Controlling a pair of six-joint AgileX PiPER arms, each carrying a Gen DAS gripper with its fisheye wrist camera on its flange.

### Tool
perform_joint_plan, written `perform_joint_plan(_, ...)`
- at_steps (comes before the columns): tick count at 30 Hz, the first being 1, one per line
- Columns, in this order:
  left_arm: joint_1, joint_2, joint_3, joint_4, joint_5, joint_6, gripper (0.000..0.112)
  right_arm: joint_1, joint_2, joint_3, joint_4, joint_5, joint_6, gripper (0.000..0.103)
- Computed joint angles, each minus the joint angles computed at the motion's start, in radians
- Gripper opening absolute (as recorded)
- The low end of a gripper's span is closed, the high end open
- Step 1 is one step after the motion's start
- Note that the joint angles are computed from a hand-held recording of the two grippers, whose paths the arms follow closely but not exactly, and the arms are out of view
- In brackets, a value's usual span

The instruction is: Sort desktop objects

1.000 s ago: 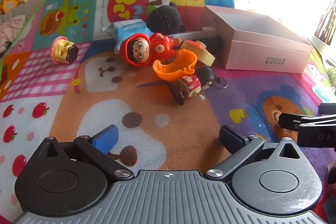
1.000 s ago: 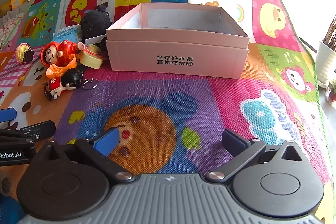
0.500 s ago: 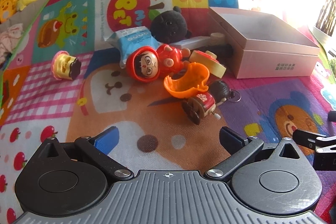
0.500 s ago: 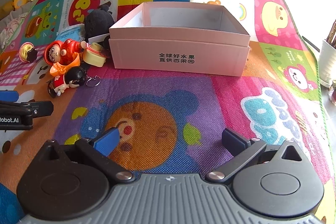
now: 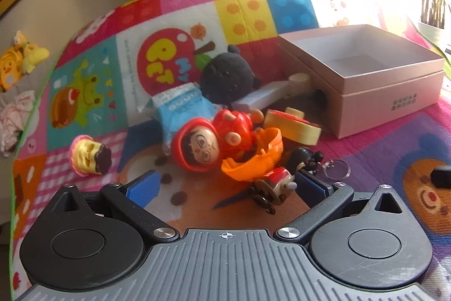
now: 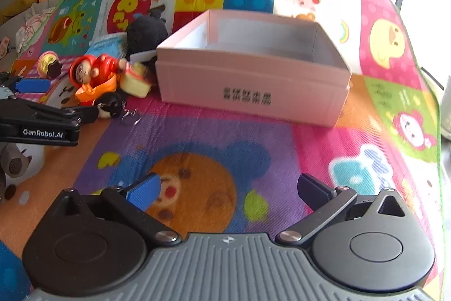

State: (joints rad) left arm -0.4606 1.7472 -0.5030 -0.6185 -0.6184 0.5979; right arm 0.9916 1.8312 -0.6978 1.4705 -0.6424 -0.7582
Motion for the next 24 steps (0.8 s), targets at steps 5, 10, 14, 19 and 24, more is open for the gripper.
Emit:
perform_joint_plan(5,0.051,0.022,-0.018,-0.035,-0.049,-0.005,0.103,-0.088,-0.046,-0.013,-0.050,-0.065,0.011,0.103)
perform_joint_plan(10,0.132,-0.009,-0.002,0.071,0.019,-0.105,0.103,-0.259,-0.071,-0.007,-0.131,-0.023,0.266,0.103)
perform_joint_plan(14,0.186,-0.056,0.028,0.220,0.088,-0.239,0.103,-0.394,-0.042,-0.037,-0.353,0.105,0.481,0.103)
perform_joint_plan(19,0.222,-0.124,0.085,0.347,0.126,-0.367,0.103,-0.378,0.056,-0.182,-0.317,0.050,0.352,0.103)
perform_joint_plan(24,0.234,-0.160,0.120,0.369,0.136,-0.394,0.103,-0.374,0.107,-0.270,-0.293,0.081,0.256,0.103)
